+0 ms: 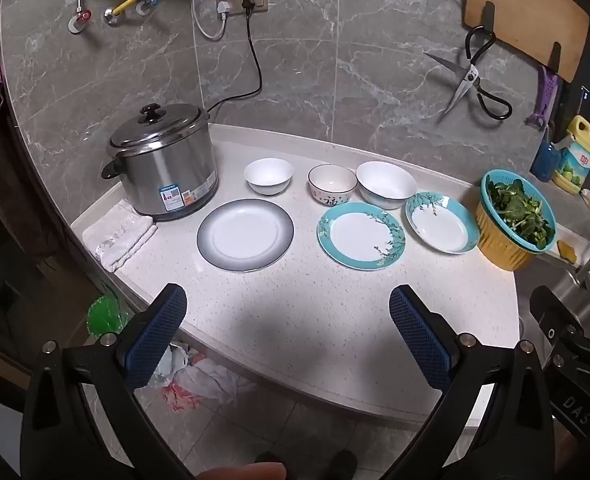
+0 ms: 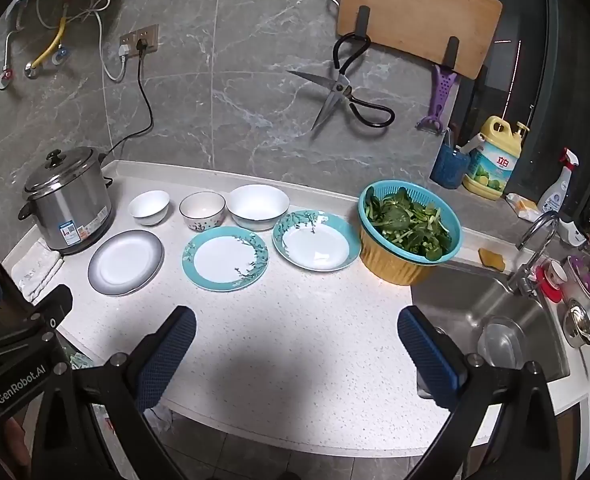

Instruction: Organize plates and bowls

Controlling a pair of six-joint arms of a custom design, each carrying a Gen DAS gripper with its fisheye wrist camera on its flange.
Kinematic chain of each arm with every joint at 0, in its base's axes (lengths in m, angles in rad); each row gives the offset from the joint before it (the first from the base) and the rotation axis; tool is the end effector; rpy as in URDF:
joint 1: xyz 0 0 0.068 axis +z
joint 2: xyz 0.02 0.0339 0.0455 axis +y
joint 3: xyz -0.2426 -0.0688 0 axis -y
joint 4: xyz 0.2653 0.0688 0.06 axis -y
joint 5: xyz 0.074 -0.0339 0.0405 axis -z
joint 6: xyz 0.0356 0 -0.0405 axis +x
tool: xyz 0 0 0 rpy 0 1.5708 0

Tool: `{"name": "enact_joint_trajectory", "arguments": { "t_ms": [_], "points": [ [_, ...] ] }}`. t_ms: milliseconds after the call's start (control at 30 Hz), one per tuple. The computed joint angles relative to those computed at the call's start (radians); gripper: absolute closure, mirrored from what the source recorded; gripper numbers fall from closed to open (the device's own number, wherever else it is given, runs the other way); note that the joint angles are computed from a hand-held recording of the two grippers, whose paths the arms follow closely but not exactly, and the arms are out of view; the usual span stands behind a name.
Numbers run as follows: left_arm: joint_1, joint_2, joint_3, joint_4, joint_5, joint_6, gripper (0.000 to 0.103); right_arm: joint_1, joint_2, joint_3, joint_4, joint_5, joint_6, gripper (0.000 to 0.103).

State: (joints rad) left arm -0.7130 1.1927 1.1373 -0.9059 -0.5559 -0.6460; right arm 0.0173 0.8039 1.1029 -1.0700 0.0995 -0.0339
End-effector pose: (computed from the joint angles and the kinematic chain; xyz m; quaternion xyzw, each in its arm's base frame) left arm 0.2077 -0.1548 0.2987 -0.0516 0.9196 0.0223 0.3889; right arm 0.1660 -0.0007 0.3474 -0.0042 0.9202 -0.0490 0.3884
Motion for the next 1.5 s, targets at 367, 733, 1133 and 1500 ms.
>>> {"name": "enact_joint_trajectory", "arguments": {
  "t_ms": [367, 733, 1133, 1500],
  "points": [
    [-0.002, 0.002, 0.0, 0.001, -0.006, 0.001, 0.0, 0.005, -0.002, -0.005, 0.002, 0.01, -0.001, 0.0],
    [-0.017, 0.009, -0.01, 0.008, -0.014, -0.015, 0.0, 0.01, 0.006, -0.004, 0.002, 0.014, 0.002, 0.0],
    [0.003, 0.026, -0.013, 0.042, 0.006, 0.004, 0.0, -0.014, 0.013, -0.012, 0.009, -0.009, -0.013, 0.0],
    [0.005, 0.025, -0.011, 0.04, 0.01, 0.005, 0.0, 0.011, 0.02, -0.023, 0.019, 0.006, 0.006, 0.0]
  ]
}}
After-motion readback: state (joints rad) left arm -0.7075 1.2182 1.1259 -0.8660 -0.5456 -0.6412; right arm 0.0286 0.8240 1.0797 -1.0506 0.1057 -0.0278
